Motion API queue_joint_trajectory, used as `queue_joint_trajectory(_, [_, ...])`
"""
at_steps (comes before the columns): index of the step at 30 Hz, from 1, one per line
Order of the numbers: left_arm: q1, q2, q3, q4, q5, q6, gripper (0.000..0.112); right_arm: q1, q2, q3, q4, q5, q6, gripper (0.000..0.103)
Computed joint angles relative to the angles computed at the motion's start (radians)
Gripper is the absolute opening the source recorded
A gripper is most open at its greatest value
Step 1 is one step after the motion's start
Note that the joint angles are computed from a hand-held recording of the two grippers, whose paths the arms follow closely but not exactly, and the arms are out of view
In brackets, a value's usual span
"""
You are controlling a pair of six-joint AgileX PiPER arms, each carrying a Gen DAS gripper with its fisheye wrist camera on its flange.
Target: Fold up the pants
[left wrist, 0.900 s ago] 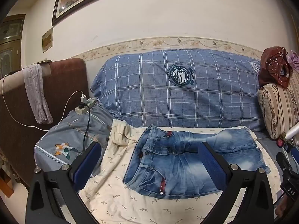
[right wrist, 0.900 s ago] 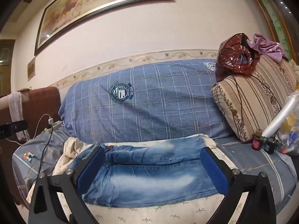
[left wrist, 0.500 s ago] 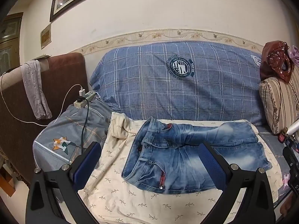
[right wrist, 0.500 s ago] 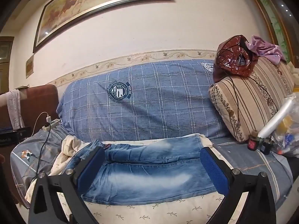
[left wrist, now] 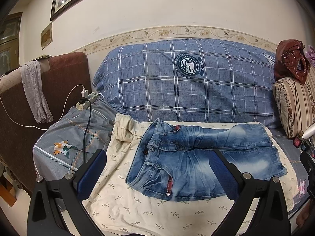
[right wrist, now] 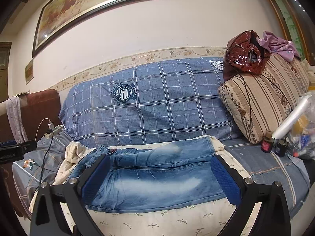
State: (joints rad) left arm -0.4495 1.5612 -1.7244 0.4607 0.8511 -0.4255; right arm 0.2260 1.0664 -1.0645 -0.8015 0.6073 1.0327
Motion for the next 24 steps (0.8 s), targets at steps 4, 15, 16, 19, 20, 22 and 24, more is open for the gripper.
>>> queue_joint_trajectory(4, [-0.002, 0.001, 0.005, -0.003, -0.003, 0.002, 0.103, -0.014, 0.002, -0.006, 0.028, -0.002, -0.020, 0.103])
queue_joint_trajectory(15, [0.013, 0.004, 0.015, -0.024, -0.012, 0.017, 0.103, -0.030, -0.001, -0.006, 0.041, -0.005, -0.031, 0.103])
queue_joint_trajectory(16, [0.013, 0.004, 0.016, -0.024, -0.013, 0.017, 0.103, -0.029, 0.002, -0.009, 0.042, -0.003, -0.032, 0.103])
queue_joint_trajectory(19, [0.013, 0.004, 0.017, -0.023, -0.015, 0.016, 0.103, -0.032, 0.003, -0.009, 0.044, -0.005, -0.038, 0.103])
queue_joint_trajectory(20, [0.014, 0.005, 0.016, -0.025, -0.014, 0.018, 0.103, -0.033, 0.003, -0.009, 0.045, -0.006, -0.039, 0.103])
queue_joint_trajectory(22, [0.016, 0.007, 0.014, -0.028, -0.015, 0.021, 0.103, -0.031, 0.005, -0.010, 0.044, -0.005, -0.039, 0.103])
queue_joint_trajectory(24, [0.018, 0.007, 0.015, -0.030, -0.016, 0.024, 0.103, -0.033, 0.003, -0.008, 0.046, -0.007, -0.041, 0.103])
